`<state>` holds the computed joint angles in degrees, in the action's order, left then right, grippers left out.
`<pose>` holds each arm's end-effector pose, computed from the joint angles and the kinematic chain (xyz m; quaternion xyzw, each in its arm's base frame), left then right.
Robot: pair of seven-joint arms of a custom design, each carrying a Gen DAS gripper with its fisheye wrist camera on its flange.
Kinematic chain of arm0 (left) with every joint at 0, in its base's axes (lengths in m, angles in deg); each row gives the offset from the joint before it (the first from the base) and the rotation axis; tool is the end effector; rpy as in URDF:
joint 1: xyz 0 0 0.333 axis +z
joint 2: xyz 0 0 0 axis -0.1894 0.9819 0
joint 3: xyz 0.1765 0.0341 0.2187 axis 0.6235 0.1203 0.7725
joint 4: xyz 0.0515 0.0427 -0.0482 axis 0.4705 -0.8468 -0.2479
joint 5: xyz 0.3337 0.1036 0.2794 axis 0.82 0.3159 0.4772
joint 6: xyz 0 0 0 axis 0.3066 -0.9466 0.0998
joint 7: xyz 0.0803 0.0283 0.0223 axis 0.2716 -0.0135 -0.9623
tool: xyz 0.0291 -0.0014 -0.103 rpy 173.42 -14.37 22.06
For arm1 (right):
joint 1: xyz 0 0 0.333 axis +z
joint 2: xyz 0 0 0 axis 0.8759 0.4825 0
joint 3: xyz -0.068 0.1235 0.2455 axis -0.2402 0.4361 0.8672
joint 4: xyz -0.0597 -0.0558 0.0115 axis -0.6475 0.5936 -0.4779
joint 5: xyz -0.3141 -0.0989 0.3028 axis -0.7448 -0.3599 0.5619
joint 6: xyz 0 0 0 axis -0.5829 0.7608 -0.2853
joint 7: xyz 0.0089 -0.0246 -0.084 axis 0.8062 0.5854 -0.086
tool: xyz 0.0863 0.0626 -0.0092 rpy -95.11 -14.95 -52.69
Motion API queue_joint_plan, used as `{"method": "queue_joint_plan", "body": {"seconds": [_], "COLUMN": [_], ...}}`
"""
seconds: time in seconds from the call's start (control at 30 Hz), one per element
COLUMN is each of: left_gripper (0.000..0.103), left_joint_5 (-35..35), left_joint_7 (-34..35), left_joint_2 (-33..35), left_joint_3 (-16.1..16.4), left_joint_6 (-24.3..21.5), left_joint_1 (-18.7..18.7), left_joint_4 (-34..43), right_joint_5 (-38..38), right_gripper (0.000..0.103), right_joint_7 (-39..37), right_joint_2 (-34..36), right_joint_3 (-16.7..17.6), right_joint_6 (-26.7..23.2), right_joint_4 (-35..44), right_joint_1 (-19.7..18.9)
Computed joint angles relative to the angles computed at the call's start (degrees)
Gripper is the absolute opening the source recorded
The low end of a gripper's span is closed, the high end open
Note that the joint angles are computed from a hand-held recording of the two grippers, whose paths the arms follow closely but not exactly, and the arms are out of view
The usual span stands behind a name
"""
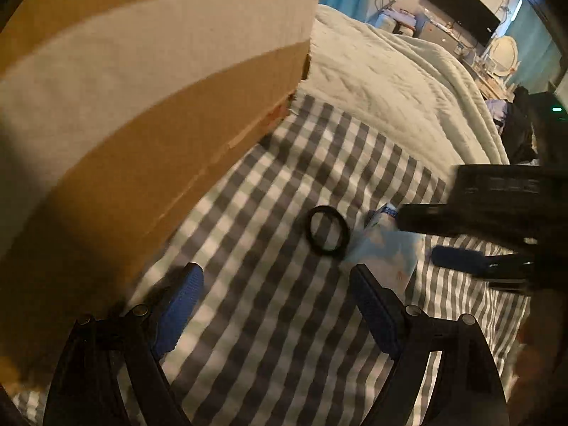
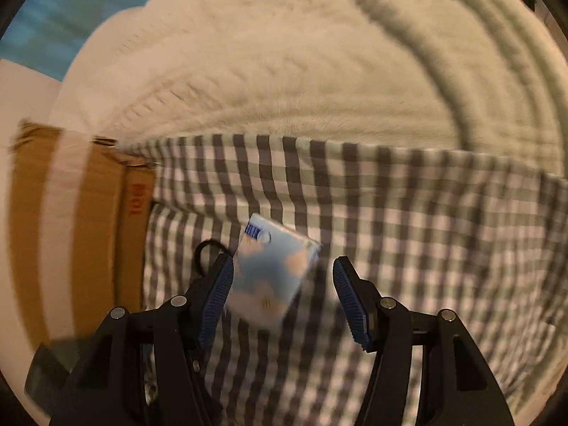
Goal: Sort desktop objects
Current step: 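Grasp blue tissue pack with right tool, then carry tissue pack into the cardboard box and open right tool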
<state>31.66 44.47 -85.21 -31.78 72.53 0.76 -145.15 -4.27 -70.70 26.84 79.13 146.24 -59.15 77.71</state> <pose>0.3938 0.0320 0.3603 -0.8988 0.3658 -0.1557 0.1847 0.5535 0.2028 0.4010 -0.0815 0.9846 -0.1439 0.0561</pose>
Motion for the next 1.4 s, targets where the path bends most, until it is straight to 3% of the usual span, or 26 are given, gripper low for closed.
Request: {"method": "queue_joint_plan", "body": {"seconds": [0.07,0.13,0.17,0.2,0.27,0.33,0.43,0.47,0.53,0.57,0.6,0.63,0.67,0.73,0.83,1.0,1.03,1.17,1.23,1.33,1.4], "left_gripper": [0.087,0.087,0.087,0.087,0.087,0.087,0.087,0.082,0.066,0.049,0.021,0.005,0.002,0.002,0.002,0.002,0.002,0.002,0.002,0.002,0.002], "left_joint_5": [0.8,1.14,1.37,1.53,3.02,4.06,6.27,6.34,6.17,5.49,5.46,4.71,1.75,1.67,-1.12,-4.57,-5.18,-4.67,-5.42,-4.27,-3.24], "left_joint_7": [-0.59,-0.87,-0.44,-0.06,0.88,2.92,4.16,3.93,4.34,6.52,8.28,11.41,16.06,16.75,21.59,26.0,26.4,27.15,29.07,30.19,31.14], "left_joint_2": [1.9,3.59,4.47,4.96,6.09,7.01,9.49,9.64,10.61,11.28,12.3,12.74,12.74,11.03,7.2,2.69,1.72,-6.07,-8.09,-13.31,-16.68], "left_joint_3": [-0.65,-0.45,-0.31,-0.18,-0.97,-0.78,-1.53,-1.29,-0.55,0.75,1.04,2.42,4.6,3.71,4.84,5.03,5.07,5.79,4.3,4.5,4.84], "left_joint_6": [0.55,2.07,2.32,2.5,2.97,3.22,3.87,4.83,6.37,6.34,5.97,6.38,7.25,8.09,9.05,8.34,8.2,5.4,3.92,-1.74,-5.68], "left_joint_1": [1.1,1.51,1.52,1.44,1.65,1.23,2.15,2.26,2.22,1.15,0.7,-0.75,-2.99,-2.79,-5.39,-6.62,-6.64,-6.68,-4.75,-2.52,-1.17], "left_joint_4": [0.79,1.12,1.53,1.75,2.46,3.03,4.51,4.34,4.7,5.16,6.08,6.34,6.14,4.94,2.24,1.61,1.78,2.31,3.99,7.51,9.19], "right_joint_5": [0.62,2.41,2.95,2.9,1.89,-1.08,-1.24,-1.27,-0.21,0.34,0.95,1.24,1.55,1.64,-0.06,-1.27,-1.27,-3.72,-7.5,-13.98,-17.71], "right_gripper": [0.06,0.06,0.06,0.053,0.049,0.048,0.048,0.048,0.048,0.048,0.048,0.048,0.048,0.049,0.049,0.049,0.049,0.049,0.049,0.049,0.049], "right_joint_7": [-0.12,-2.88,-4.09,-5.56,-8.27,-7.12,-3.07,-1.45,2.92,4.29,5.37,5.8,5.58,4.78,4.95,4.35,3.64,-0.09,-1.35,-6.62,-11.65], "right_joint_2": [0.98,2.57,3.19,3.72,4.54,2.93,-1.94,-3.32,-6.7,-7.69,-8.57,-9.12,-9.4,-9.46,-10.45,-8.92,-8.94,-3.22,2.88,12.26,18.77], "right_joint_3": [-0.6,-6.2,-9.83,-11.55,-11.51,-10.07,-8.83,-8.91,-7.25,-7.5,-6.87,-6.11,-4.71,-1.83,-4.47,-2.92,-1.25,10.77,13.23,6.42,-2.63], "right_joint_6": [2.86,2.75,1.96,0.29,-5.68,-10.84,-12.73,-12.99,-12.62,-12.8,-13.26,-14.18,-15.02,-17.78,-20.54,-23.98,-25.08,-29.46,-33.68,-39.91,-39.08], "right_joint_4": [-0.54,0.37,1.11,2.19,5.06,5.22,1.12,-0.18,-3.68,-4.63,-5.32,-5.5,-5.44,-4.16,-2.97,2.42,3.47,14.18,23.27,38.26,48.27], "right_joint_1": [-0.41,4.59,8.21,10.17,11.04,11.21,11.57,12.19,11.75,12.44,12.29,12.06,11.04,9.01,13.22,14.39,13.03,2.16,1.65,11.05,20.04]}}
